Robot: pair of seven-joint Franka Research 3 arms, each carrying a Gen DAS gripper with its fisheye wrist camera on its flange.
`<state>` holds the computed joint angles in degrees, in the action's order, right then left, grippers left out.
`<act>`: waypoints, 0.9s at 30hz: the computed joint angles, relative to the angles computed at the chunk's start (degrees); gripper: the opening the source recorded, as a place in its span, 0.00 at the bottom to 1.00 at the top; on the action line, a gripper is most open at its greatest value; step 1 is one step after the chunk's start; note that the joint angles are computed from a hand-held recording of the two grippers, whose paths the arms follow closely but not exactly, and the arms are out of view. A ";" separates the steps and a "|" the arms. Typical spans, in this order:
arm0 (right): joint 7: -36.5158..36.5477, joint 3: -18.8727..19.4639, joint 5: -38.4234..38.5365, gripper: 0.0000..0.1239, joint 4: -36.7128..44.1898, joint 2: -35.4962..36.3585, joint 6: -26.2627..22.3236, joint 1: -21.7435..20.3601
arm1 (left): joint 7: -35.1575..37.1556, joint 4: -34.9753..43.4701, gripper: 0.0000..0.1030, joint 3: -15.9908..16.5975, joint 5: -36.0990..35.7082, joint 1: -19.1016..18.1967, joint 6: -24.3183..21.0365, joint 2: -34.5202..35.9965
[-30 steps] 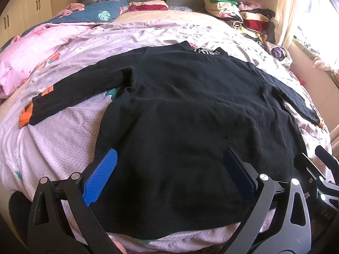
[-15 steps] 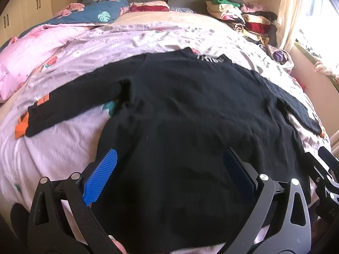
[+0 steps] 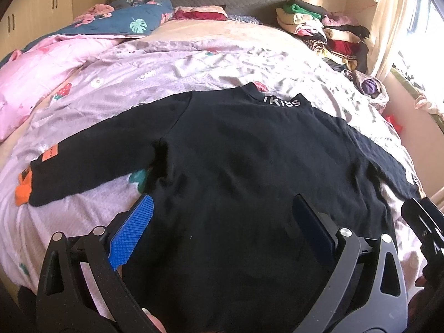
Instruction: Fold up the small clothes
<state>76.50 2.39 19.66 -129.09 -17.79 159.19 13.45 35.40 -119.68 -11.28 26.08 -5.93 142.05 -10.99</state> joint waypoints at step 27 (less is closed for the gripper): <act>13.59 -0.97 -6.56 0.80 18.75 14.64 2.20 -4.00 | 6.93 20.90 0.91 1.88 -3.24 -1.19 -3.19 16.38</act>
